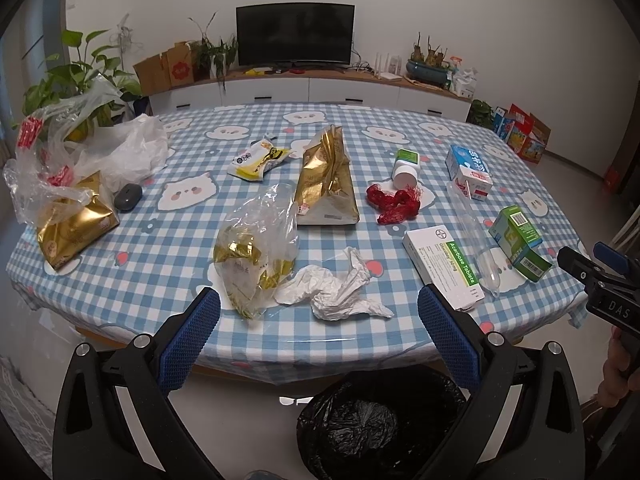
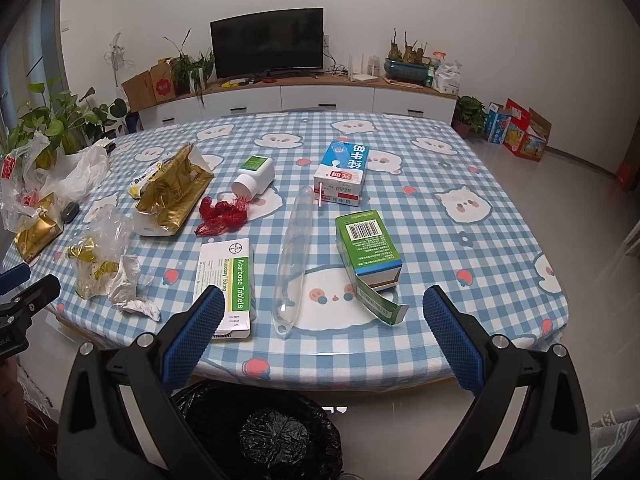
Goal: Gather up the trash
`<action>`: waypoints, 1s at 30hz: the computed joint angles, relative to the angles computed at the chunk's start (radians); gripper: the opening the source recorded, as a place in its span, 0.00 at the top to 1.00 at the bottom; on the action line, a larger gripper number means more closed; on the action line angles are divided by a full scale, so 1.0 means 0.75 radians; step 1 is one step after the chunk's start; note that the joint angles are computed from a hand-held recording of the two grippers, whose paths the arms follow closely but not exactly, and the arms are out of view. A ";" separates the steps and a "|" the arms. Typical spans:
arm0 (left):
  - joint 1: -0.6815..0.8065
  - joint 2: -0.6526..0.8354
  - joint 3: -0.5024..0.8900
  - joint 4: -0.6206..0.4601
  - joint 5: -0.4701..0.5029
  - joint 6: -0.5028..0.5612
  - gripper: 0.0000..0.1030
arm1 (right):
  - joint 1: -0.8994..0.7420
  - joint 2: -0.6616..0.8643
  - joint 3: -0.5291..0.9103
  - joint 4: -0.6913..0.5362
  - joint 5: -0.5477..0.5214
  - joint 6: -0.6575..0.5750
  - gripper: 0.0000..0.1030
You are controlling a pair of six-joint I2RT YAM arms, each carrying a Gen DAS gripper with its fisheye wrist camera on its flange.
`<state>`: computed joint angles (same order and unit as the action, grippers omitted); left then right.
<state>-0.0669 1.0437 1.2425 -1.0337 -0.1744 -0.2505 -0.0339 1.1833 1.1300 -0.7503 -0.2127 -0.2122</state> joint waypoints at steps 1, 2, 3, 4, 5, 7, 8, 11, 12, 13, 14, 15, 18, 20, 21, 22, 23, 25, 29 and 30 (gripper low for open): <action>0.000 -0.003 -0.002 0.003 0.001 0.001 0.06 | -0.002 0.000 -0.001 0.001 0.000 0.000 0.07; -0.002 0.000 0.000 0.002 -0.001 -0.001 0.06 | -0.004 0.001 -0.001 0.001 -0.003 0.000 0.07; -0.001 0.000 0.001 -0.001 0.001 -0.001 0.06 | -0.009 0.000 0.005 -0.004 -0.007 -0.004 0.07; -0.005 0.003 0.002 0.000 0.000 -0.002 0.06 | -0.006 -0.002 0.005 -0.005 -0.004 -0.004 0.07; -0.007 0.004 0.002 0.001 -0.001 -0.003 0.06 | -0.003 -0.005 0.005 -0.006 0.000 -0.002 0.07; -0.008 0.004 0.002 0.000 -0.002 -0.004 0.06 | -0.008 0.000 0.007 -0.006 -0.006 -0.006 0.07; -0.010 0.003 0.001 0.001 -0.003 -0.005 0.06 | -0.003 -0.003 0.007 -0.009 0.000 -0.001 0.07; -0.010 0.003 0.003 -0.002 0.002 -0.006 0.06 | -0.004 -0.004 0.006 -0.008 -0.002 -0.002 0.07; -0.008 0.003 0.001 0.000 0.005 -0.005 0.06 | -0.007 -0.001 0.006 -0.005 -0.004 -0.004 0.07; -0.010 0.004 0.001 -0.001 0.005 -0.005 0.06 | -0.006 -0.002 0.007 -0.007 -0.004 -0.004 0.07; -0.011 0.004 0.001 -0.002 0.006 -0.005 0.06 | -0.007 -0.001 0.007 -0.006 -0.005 -0.005 0.07; -0.011 0.004 0.001 -0.001 0.004 -0.006 0.06 | -0.004 -0.003 0.006 -0.006 0.000 -0.003 0.07; -0.011 0.006 0.004 -0.004 0.007 -0.005 0.06 | -0.004 -0.003 0.007 -0.008 -0.001 -0.003 0.08; -0.012 0.007 0.005 -0.004 0.005 -0.006 0.06 | -0.009 0.000 0.015 -0.014 -0.002 -0.006 0.07; -0.012 0.007 0.005 -0.005 0.006 -0.007 0.06 | -0.012 0.002 0.016 -0.013 -0.004 -0.007 0.07; -0.012 0.007 0.004 -0.005 0.005 -0.007 0.06 | -0.012 0.003 0.017 -0.013 -0.004 -0.007 0.08; -0.012 0.007 0.004 -0.005 0.005 -0.007 0.06 | -0.010 0.001 0.015 -0.013 -0.002 -0.007 0.07; -0.013 0.006 0.004 -0.004 0.005 -0.007 0.06 | -0.010 0.001 0.014 -0.013 -0.004 -0.007 0.07; -0.015 0.004 0.000 -0.003 0.008 -0.011 0.06 | -0.018 0.003 0.017 -0.012 -0.007 -0.010 0.07; -0.018 0.002 -0.001 -0.004 0.007 -0.010 0.06 | -0.014 0.002 0.016 -0.013 -0.004 -0.009 0.07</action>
